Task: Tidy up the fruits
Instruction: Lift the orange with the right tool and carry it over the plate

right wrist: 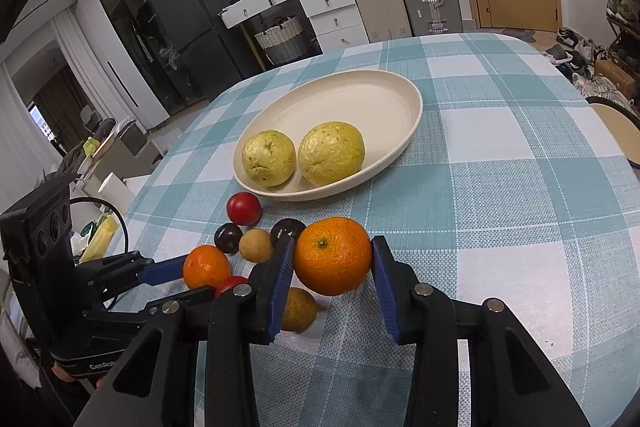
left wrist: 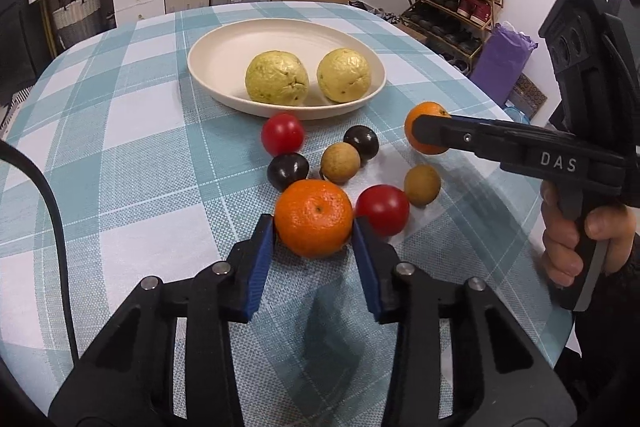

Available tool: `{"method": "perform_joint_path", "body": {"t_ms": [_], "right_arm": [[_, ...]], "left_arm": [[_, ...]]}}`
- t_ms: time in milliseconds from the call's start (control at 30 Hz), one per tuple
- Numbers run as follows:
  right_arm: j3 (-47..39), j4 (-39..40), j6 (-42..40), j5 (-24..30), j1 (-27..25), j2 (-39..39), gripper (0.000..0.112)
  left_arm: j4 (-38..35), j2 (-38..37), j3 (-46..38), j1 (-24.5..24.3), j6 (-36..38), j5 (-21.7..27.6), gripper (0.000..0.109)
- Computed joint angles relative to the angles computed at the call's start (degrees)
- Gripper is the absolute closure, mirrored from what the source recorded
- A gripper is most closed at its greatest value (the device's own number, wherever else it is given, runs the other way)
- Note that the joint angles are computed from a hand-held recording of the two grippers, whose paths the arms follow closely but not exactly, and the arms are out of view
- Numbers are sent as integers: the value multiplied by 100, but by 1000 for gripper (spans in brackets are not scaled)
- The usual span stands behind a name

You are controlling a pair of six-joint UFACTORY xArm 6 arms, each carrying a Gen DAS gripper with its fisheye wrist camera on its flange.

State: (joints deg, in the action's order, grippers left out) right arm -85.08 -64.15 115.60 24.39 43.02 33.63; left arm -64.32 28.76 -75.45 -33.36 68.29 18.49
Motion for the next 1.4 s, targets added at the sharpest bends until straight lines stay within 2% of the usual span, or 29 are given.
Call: {"method": "perform_joint_path", "body": {"t_ms": [100,433,867,1200,1400], "right_arm": [[-17,43,-87,47,16,-2,73],[6,-175,89,119,38,-91,73],[15,-432,66,377,42,-248,73],[90,-546,37,476,-119,-429,73],[23,-367,-318,527,-192,-441,73]], "left_arm": [[-102,-30,23,-6,127,26,73],[-1181,-275,161,70,1022,30,73],[-2333,-504,78,200,1872,-249,73],[-2049,-168,-558,200,1489,-413,73],[-1693,109,-989,163,1153,-468,73]]}}
